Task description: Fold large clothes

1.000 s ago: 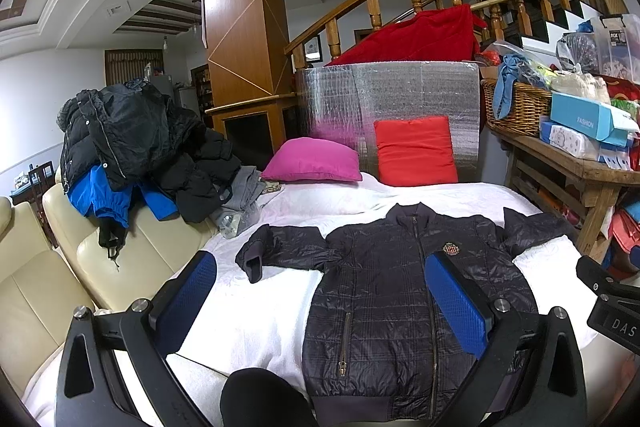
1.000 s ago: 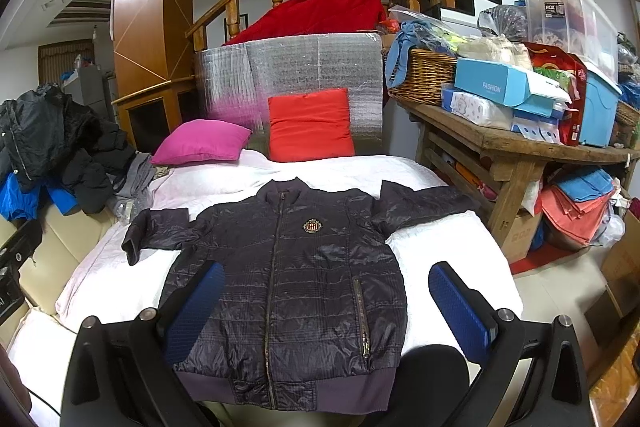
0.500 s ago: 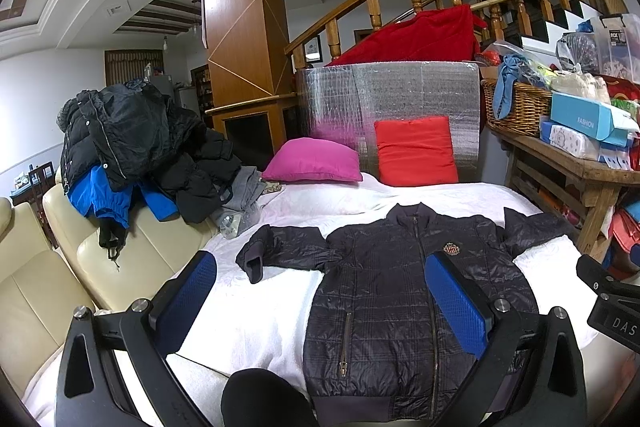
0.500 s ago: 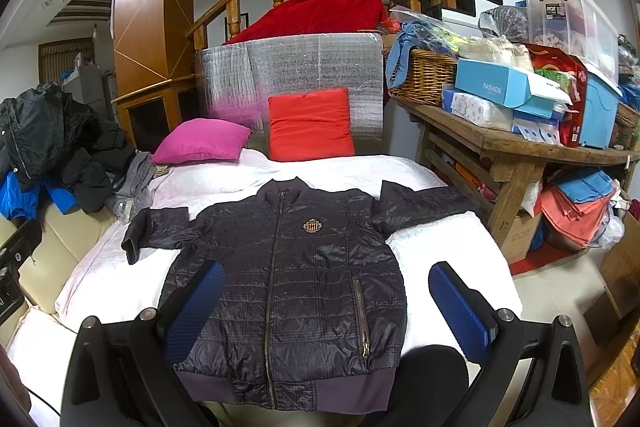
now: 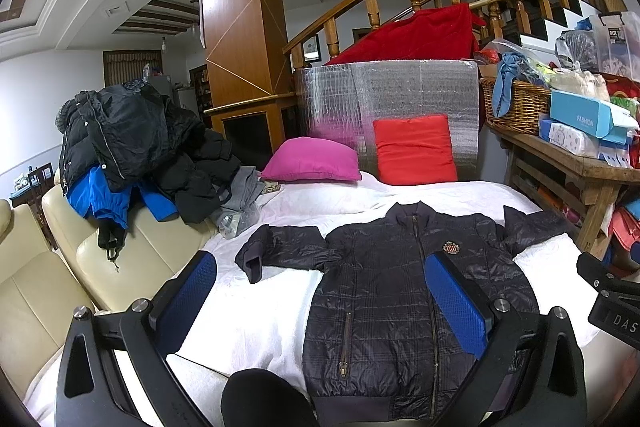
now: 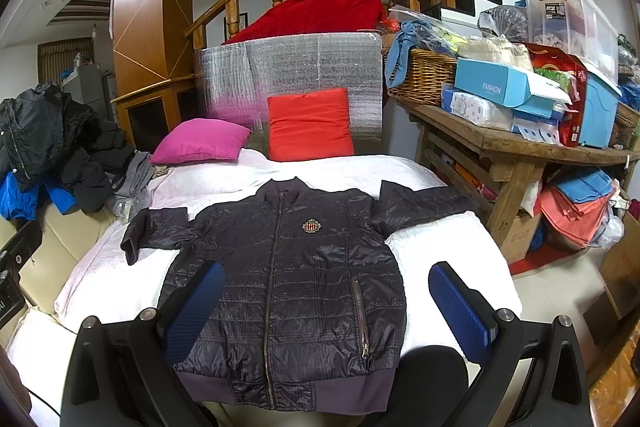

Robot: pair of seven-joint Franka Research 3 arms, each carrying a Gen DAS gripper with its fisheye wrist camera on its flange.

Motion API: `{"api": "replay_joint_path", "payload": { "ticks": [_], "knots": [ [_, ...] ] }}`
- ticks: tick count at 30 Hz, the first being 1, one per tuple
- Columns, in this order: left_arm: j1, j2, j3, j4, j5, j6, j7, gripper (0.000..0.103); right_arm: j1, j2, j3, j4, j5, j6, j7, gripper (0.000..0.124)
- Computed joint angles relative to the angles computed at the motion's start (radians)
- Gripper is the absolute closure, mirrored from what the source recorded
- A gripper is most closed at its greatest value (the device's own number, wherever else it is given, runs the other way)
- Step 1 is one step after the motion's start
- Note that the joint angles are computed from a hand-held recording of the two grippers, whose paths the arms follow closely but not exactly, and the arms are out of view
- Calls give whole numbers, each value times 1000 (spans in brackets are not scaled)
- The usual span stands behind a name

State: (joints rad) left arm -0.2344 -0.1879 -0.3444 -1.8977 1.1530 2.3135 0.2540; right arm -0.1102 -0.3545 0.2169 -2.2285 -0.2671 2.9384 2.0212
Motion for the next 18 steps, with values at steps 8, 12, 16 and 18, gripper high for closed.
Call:
{"api": "replay_joint_path", "payload": {
  "ticks": [8,12,16,18],
  "knots": [
    [2,45,33,24,-50,70,48,0,-1,36,-9,29,-11,-7,6,21],
    [3,145,86,73,-288,160,235,0,-3,104,-45,70,-12,15,10,21],
    [7,313,120,179,-560,130,421,0,91,209,-193,125,193,64,-134,21],
    [0,387,135,240,-608,91,452,0,169,284,-293,184,468,65,-346,21]
  ]
}}
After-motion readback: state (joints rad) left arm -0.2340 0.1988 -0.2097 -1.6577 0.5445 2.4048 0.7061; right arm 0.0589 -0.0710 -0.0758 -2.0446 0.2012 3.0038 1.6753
